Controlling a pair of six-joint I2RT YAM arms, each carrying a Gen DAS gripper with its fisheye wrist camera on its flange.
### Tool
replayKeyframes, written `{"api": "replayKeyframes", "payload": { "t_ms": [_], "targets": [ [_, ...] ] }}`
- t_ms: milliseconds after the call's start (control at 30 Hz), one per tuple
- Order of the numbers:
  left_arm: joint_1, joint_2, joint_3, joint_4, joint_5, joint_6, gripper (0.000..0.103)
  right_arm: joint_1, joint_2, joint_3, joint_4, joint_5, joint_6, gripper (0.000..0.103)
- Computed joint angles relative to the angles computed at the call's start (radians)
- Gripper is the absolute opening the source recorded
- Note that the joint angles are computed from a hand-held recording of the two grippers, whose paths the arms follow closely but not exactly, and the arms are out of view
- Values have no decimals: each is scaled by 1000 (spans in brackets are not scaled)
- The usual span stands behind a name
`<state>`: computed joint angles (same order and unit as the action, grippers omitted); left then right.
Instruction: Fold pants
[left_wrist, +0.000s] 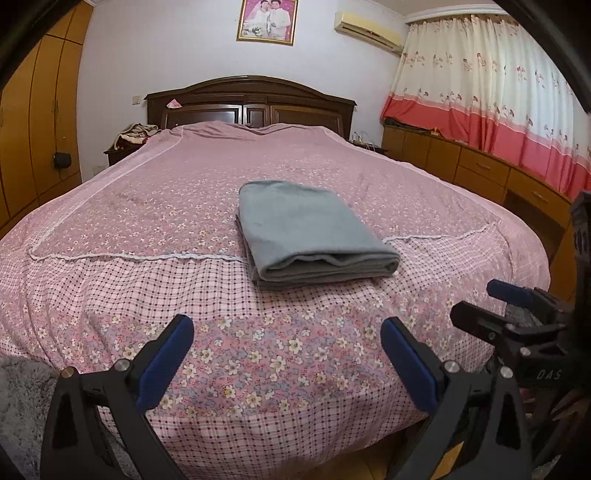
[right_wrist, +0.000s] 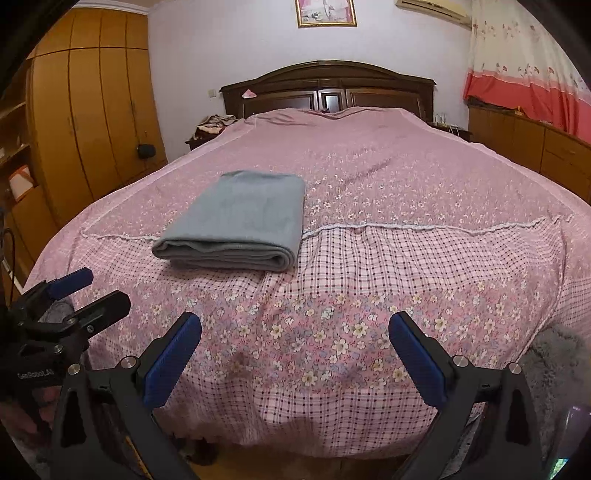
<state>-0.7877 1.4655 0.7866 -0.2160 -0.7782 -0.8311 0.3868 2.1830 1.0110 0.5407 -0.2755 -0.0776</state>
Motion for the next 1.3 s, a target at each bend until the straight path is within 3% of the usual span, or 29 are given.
{"api": "replayKeyframes", "payload": {
  "t_ms": [767,1300],
  "targets": [
    [-12,9,2,-17,-14,-19,103,2,19,30,-45,-17,4,103],
    [6,-1,-22,25,9,-5,103,27,11,-4,4,8,-16,103]
  ]
}}
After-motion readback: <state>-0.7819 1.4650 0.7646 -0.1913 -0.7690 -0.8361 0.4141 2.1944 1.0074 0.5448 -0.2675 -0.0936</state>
